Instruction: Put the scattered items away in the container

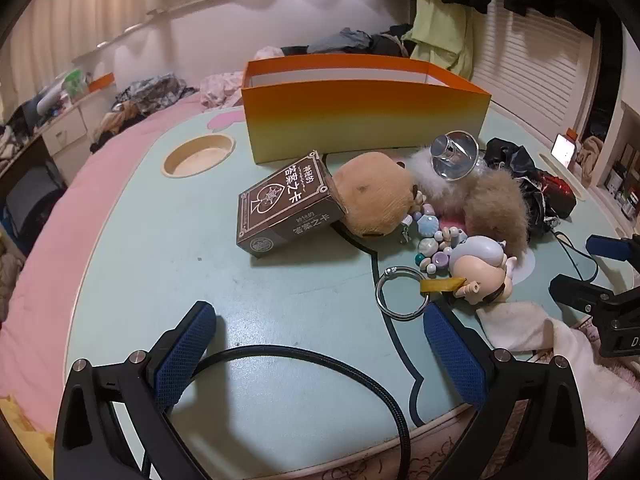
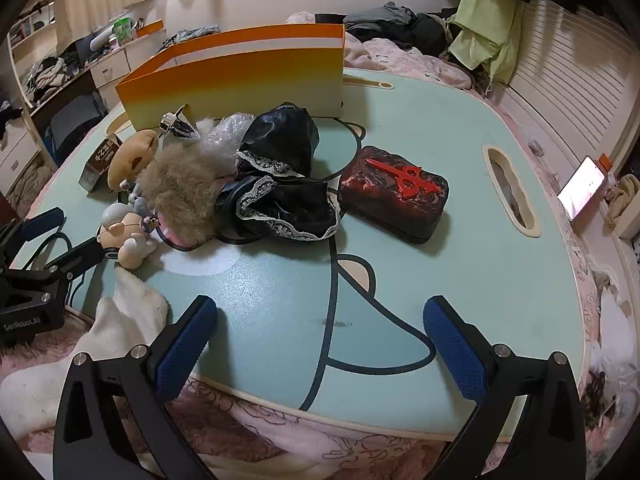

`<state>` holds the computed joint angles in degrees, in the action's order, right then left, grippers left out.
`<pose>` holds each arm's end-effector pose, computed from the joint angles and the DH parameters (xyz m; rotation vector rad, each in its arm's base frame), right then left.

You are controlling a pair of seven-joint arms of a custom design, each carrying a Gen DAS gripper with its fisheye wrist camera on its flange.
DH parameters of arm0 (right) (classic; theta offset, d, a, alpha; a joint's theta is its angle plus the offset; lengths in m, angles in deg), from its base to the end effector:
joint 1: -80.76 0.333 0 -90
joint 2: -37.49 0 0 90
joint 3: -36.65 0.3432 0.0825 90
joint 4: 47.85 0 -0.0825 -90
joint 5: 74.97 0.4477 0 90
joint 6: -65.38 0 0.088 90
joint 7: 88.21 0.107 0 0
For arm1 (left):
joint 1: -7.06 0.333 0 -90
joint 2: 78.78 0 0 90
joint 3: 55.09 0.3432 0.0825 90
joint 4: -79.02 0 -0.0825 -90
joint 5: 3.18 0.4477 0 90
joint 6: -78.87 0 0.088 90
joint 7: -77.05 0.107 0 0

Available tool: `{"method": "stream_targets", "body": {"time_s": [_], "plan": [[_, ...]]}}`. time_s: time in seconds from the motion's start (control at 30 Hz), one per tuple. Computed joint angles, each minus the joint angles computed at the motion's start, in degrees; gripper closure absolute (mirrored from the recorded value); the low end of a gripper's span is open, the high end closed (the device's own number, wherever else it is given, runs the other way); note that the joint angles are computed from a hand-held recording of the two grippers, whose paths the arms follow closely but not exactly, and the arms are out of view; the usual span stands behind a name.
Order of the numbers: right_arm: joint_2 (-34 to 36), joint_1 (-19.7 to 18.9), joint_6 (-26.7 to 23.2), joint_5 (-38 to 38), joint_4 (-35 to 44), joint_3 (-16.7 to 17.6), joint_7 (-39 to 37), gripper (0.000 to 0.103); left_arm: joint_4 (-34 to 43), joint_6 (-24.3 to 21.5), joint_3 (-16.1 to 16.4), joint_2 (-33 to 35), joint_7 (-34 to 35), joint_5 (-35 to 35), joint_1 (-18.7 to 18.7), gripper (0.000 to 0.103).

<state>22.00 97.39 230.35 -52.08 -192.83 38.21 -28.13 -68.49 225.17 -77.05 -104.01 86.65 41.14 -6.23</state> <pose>0.4978 0.1403 0.4253 -2.1908 1.3184 -0.4490 0.3837 -0.2823 0.4278 -1.9135 1.5537 -0.5952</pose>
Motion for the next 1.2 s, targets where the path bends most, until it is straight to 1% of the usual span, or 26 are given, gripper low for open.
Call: {"method": "stream_targets", "body": {"time_s": [0.23,0.6,0.73,0.8,0.83,0.87,0.9,0.93,0.97,1.0,1.03,1.07,1.1,1.13,1.2], "plan": [[0.3,0.1,-0.1,0.1,0.3,-0.2,-0.5,0.000,-0.2,0.5,-0.1,-0.1,-0.3,0.7,0.2,0.000],[0.5,2.5,1.6,5.6,0.1,-2.1,-6.9,0.000,-0.3,1.1,-0.1,-0.2,-0.1,1.3,0.1,0.000],[0.6,2.3,1.5,6.1,0.2,-1.8,-7.4,0.000,-1.2,3.1,0.7,-1.0,1.0,0.8,0.2,0.000],[0.7,2.5,1.5,6.9,0.3,-2.0,-8.2,0.000,-2.1,5.7,0.0,-2.6,-1.0,2.9,1.7,0.000],[0.8,2.6,1.7,7.3,0.2,-2.1,-8.6,0.000,-2.6,6.7,-0.9,-3.9,-2.7,5.1,3.0,0.001],[0.8,2.9,1.9,7.9,0.2,-2.2,-9.2,0.000,-2.7,6.6,-2.1,-5.0,-4.1,6.9,4.3,0.002],[0.8,2.9,2.0,8.1,0.3,-2.2,-9.4,0.000,-2.8,6.3,-3.4,-6.2,-6.0,9.3,5.7,0.006],[0.9,2.8,2.0,8.2,0.3,-2.1,-9.4,0.000,-2.9,6.5,-4.3,-7.2,-7.8,11.7,6.9,0.007],[0.9,2.7,2.1,8.2,0.3,-1.9,-9.3,0.000,-2.9,7.2,-4.5,-7.7,-9.3,13.5,7.8,0.007],[1.0,2.6,2.2,8.2,0.4,-1.8,-9.2,0.000,-2.8,7.8,-4.2,-7.7,-10.0,14.2,8.2,0.009],[1.0,2.6,2.2,8.2,0.4,-1.7,-9.2,0.000,-2.6,8.5,-3.6,-7.3,-10.1,14.4,8.4,0.017],[1.1,2.6,2.2,8.3,0.4,-1.7,-9.2,0.000,-2.3,9.2,-3.0,-6.7,-10.0,14.3,8.4,0.022],[1.1,2.6,2.1,8.4,0.5,-1.7,-9.3,0.000,-1.9,9.8,-2.2,-5.8,-9.4,13.9,8.4,0.031],[1.1,2.5,2.1,8.4,0.5,-1.7,-9.4,0.000,-1.4,10.4,-1.6,-4.7,-8.8,13.4,8.5,0.036],[1.2,2.7,2.0,8.7,0.6,-1.8,-9.8,0.000,-0.9,10.9,-0.9,-3.5,-8.5,12.6,8.8,0.036]]}}
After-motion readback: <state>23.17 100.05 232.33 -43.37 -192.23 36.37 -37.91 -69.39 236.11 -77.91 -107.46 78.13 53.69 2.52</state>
